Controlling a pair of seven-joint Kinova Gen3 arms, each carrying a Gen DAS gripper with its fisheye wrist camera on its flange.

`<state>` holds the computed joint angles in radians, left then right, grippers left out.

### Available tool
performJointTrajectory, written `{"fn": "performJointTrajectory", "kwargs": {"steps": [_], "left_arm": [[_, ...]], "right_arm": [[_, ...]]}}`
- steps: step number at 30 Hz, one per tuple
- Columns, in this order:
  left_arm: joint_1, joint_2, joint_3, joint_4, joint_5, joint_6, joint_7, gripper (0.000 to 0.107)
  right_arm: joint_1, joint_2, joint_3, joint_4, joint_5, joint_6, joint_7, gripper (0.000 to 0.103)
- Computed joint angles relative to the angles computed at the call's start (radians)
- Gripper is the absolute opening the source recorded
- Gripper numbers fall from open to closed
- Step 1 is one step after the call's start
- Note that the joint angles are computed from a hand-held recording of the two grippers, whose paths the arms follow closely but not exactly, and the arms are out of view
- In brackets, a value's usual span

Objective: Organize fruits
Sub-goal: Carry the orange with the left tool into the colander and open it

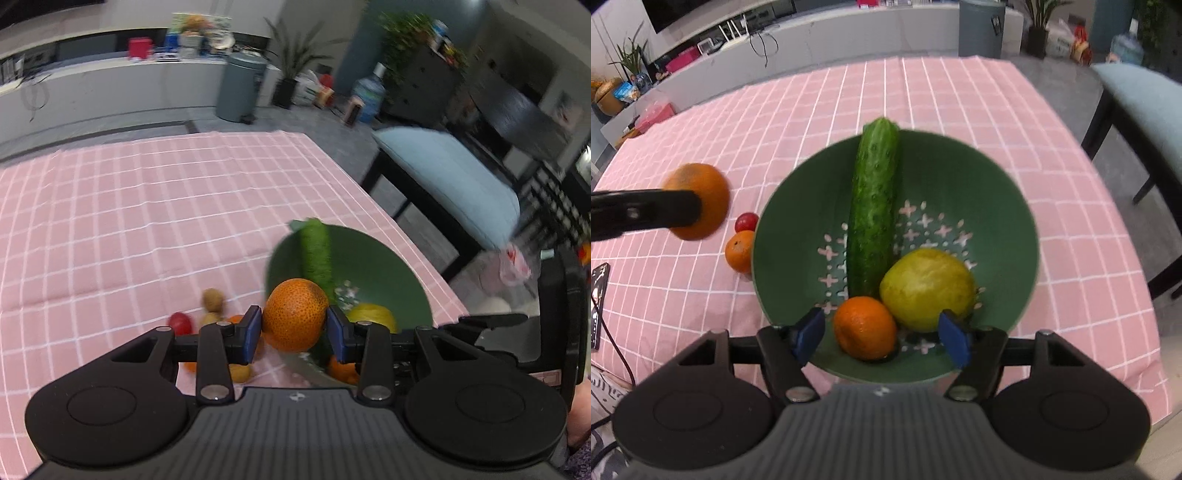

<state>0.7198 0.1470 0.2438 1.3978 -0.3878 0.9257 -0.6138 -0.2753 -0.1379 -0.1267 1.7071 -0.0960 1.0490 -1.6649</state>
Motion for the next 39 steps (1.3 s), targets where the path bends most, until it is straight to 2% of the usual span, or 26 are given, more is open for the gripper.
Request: {"fn": "performJointTrajectory", "kwargs": {"steps": [4, 8, 16, 23, 29, 39], "left_arm": [[0.033, 0.094, 0.007, -0.130, 0.002, 0.098, -0.082, 0.043], [0.081, 0.160, -0.021, -0.218, -0.001, 0.161, -0.157, 0.043], [0.087, 0.230, -0.059, -0.295, 0.095, 0.227, -0.267, 0.043], [0.103, 0.281, -0.086, -0.352, 0.119, 0.295, -0.293, 0.043], [0.094, 0.289, -0.095, -0.349, 0.148, 0.295, -0.291, 0.044], [0.099, 0.232, -0.094, -0.257, 0.120, 0.201, -0.268, 0.051]], "right_arm": [[0.005, -0.068, -0.027, 0.073, 0.067, -0.100, -0.024, 0.070], [0.011, -0.113, -0.075, 0.132, 0.160, -0.181, -0.078, 0.070], [0.008, -0.129, -0.049, 0.176, 0.138, -0.244, -0.086, 0.070], [0.007, -0.115, -0.052, 0.177, 0.135, -0.243, -0.086, 0.070], [0.005, -0.094, -0.055, 0.165, 0.148, -0.226, -0.094, 0.070], [0.002, -0.103, -0.072, 0.171, 0.178, -0.228, -0.123, 0.074]]}}
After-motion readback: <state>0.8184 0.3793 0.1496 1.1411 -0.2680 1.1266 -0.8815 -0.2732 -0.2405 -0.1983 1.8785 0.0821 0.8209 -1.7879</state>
